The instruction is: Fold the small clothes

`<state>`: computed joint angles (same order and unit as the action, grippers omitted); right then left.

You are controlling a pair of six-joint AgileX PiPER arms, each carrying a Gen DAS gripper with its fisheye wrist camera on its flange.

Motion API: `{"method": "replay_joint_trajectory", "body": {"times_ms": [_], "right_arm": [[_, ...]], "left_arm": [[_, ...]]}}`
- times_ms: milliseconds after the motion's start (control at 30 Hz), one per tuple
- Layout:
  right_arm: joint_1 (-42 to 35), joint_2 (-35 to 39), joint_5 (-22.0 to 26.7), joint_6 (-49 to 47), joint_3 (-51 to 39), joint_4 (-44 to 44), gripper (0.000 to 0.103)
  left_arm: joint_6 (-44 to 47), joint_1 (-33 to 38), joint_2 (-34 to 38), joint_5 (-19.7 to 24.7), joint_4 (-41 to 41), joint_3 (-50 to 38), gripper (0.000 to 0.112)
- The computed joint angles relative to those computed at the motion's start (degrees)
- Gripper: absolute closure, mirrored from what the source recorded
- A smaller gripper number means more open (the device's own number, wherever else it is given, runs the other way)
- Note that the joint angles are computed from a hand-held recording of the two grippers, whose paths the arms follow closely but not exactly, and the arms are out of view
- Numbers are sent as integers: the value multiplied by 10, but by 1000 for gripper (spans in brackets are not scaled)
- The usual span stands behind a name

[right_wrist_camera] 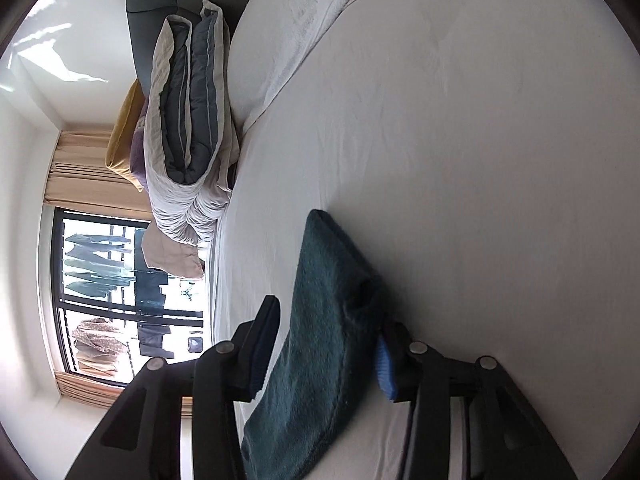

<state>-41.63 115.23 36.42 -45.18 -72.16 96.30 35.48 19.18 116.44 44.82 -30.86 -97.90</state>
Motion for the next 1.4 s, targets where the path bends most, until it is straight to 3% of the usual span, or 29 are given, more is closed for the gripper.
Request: {"method": "replay_joint_trajectory", "body": {"times_ms": [133, 300, 400, 533, 733, 967, 1100, 1233, 1400], "right_arm": [[12, 19, -19, 41, -42, -57, 90], [53, -24, -61, -9, -21, -59, 92], [114, -64, -96, -3, -21, -111, 92], [243, -102, -146, 56, -51, -236, 92], [446, -93, -187, 331, -138, -579, 92], [653, 35, -134, 625, -294, -948, 92], [702, 94, -110, 665, -347, -985, 92], [732, 176, -38, 697, -464, -1049, 90], [740, 176, -47, 722, -443, -1062, 88]], "left_arm": [[8, 4, -7, -2, -10, 13, 96], [20, 10, -19, -6, -24, 32, 96], [21, 12, -17, -3, -30, 29, 96], [27, 17, -15, 3, -42, 28, 96], [38, 29, -8, 19, -69, 20, 96], [60, 59, 14, 64, -136, 1, 96], [68, 74, 29, 90, -170, -12, 96], [77, 90, 41, 114, -199, -22, 96], [32, 105, 59, 173, -197, -72, 95]]}}
